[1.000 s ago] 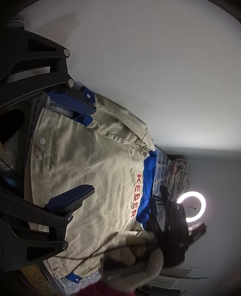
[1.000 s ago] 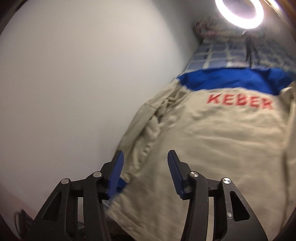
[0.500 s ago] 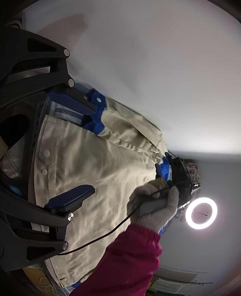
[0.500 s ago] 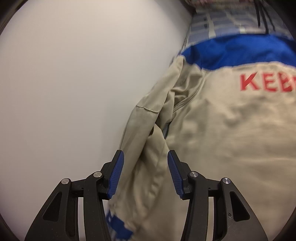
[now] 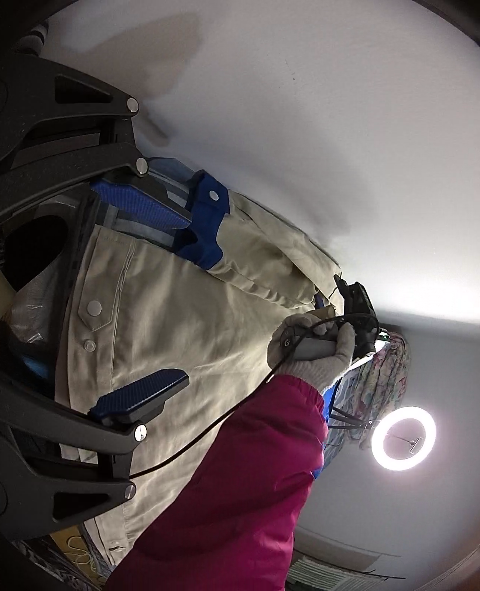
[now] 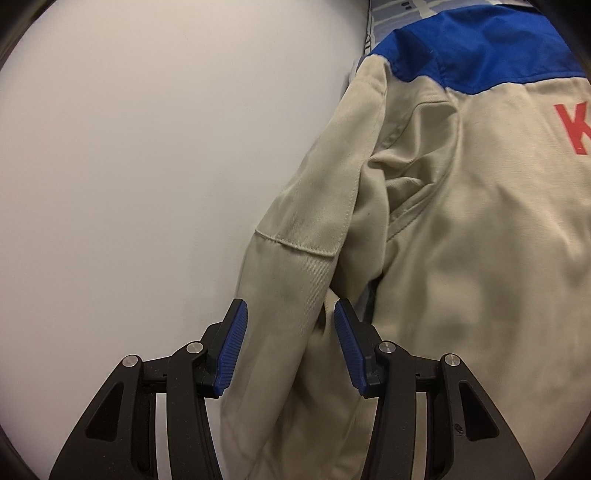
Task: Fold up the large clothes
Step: 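Reach the right tool to the jacket sleeve by the wall and grasp it, then fold the held sleeve across the jacket back and open the right tool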
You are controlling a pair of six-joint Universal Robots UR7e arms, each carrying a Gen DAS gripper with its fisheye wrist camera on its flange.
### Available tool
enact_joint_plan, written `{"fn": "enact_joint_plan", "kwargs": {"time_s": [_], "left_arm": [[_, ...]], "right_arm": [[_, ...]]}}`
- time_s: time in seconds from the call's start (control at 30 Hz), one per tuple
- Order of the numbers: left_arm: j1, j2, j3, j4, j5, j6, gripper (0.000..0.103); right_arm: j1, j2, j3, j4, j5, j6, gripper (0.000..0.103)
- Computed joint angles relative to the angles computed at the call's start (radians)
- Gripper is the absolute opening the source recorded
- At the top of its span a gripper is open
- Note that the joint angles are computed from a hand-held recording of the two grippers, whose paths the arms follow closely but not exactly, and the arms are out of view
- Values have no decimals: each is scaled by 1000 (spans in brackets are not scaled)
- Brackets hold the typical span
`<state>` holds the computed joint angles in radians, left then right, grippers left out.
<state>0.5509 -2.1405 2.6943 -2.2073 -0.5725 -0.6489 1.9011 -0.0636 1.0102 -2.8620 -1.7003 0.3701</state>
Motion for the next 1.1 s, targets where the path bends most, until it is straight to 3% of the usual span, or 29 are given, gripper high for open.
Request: {"fn": "enact_joint_plan", "kwargs": {"time_s": [0.03,0.1,0.17,0.27,0.47,0.7,0.93,1.1], "left_arm": [[3,1,-1,-4,-1,1,81],[5,1,-2,-1,0,-3,81],[5,3,-3,2,2,-6,81],[0,0,-3,9,7,-8,81],[-7,-5,0,16,28,-9,81],[-57,-46,8,94,73,-51,81],[-122,-86,8,235,126,-128,81],[-159,-115,-1,358,155,-201,81]], "right_arm": [[1,14,-25,16,-8,-8,48],[0,33,-57,32,-14,-21,35],[-5,48,-89,53,-2,-14,8],[-5,53,-105,52,5,-13,3],[23,6,-70,48,-23,-60,1],[28,-175,181,-39,-49,-77,1],[-12,-309,398,-131,-100,-55,1],[-23,-342,458,-111,-231,-57,2]]}}
